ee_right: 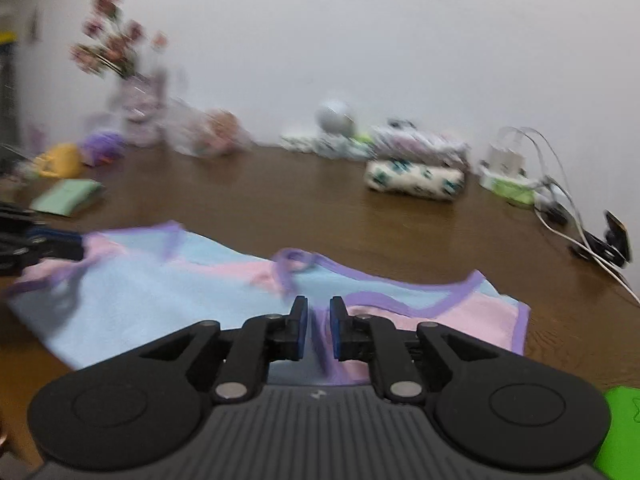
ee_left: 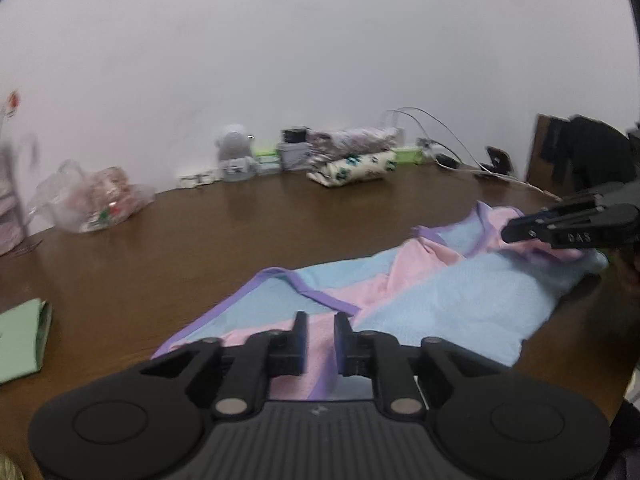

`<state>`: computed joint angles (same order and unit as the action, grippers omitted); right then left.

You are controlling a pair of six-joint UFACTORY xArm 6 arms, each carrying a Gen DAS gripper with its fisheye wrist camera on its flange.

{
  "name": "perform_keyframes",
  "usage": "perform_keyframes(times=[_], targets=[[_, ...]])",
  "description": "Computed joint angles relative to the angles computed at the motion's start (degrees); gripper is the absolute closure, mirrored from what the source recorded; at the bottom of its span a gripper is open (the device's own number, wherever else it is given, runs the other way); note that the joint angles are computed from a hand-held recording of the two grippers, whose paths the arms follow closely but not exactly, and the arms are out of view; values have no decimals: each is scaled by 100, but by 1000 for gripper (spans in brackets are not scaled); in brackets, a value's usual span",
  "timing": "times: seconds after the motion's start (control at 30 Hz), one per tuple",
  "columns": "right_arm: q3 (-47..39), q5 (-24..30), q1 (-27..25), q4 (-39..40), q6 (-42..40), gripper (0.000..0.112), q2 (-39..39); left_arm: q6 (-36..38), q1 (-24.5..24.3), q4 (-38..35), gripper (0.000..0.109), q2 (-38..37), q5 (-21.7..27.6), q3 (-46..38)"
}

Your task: Fold clothes

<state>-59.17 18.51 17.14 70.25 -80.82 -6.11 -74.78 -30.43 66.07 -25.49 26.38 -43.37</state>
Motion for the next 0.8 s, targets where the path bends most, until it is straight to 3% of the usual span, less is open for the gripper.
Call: perform_keyframes(times=[0.03, 0.1, 0.13, 0.17, 0.3, 0.37, 0.47, 0.57, 0.6, 0.63, 0.7, 0.8], targets=[[19, -53, 15, 70, -43, 98, -4, -284, -20, 173, 75, -191, -53, 163], [282, 456, -191, 535, -556, 83, -342, -835, -87, 481, 60, -669, -49, 552], [436, 723, -307, 606, -741, 74, -517, -1055, -190, 550, 58, -879, 113, 711], [573, 937, -403, 610, -872, 72, -665, -1120, -288, 489, 58, -1048, 291, 850], [1047, 1503, -700, 228, -936, 72, -1127, -1261, -707, 199, 58, -1553, 914, 1288], [1218, 1494, -739, 82, -880, 72, -1286, -1291, -719, 181, 56, -1686, 785, 1461], [1367, 1310, -841, 17, -881, 69, -1374, -1245, -752, 111, 40, -1777, 778, 1635], [1429, 1109, -950, -22, -787, 68, -1347, -1186, -682, -106, 39, -1653, 901, 1616], [1405, 1035, -970, -21, -718, 68, -1281, -1223, -644, -167, 44, -1597, 964, 1582], [1358, 992, -972, 47, -703, 68, -1193, -1280, -619, -137, 58, -1553, 1022, 1549], [1239, 963, -977, 262, -811, 70, -994, -1421, -511, -92, 75, -1535, 1059, 1544], [1132, 803, -872, 580, -1011, 79, -753, -1632, -282, -112, 103, -1574, 1040, 1585]])
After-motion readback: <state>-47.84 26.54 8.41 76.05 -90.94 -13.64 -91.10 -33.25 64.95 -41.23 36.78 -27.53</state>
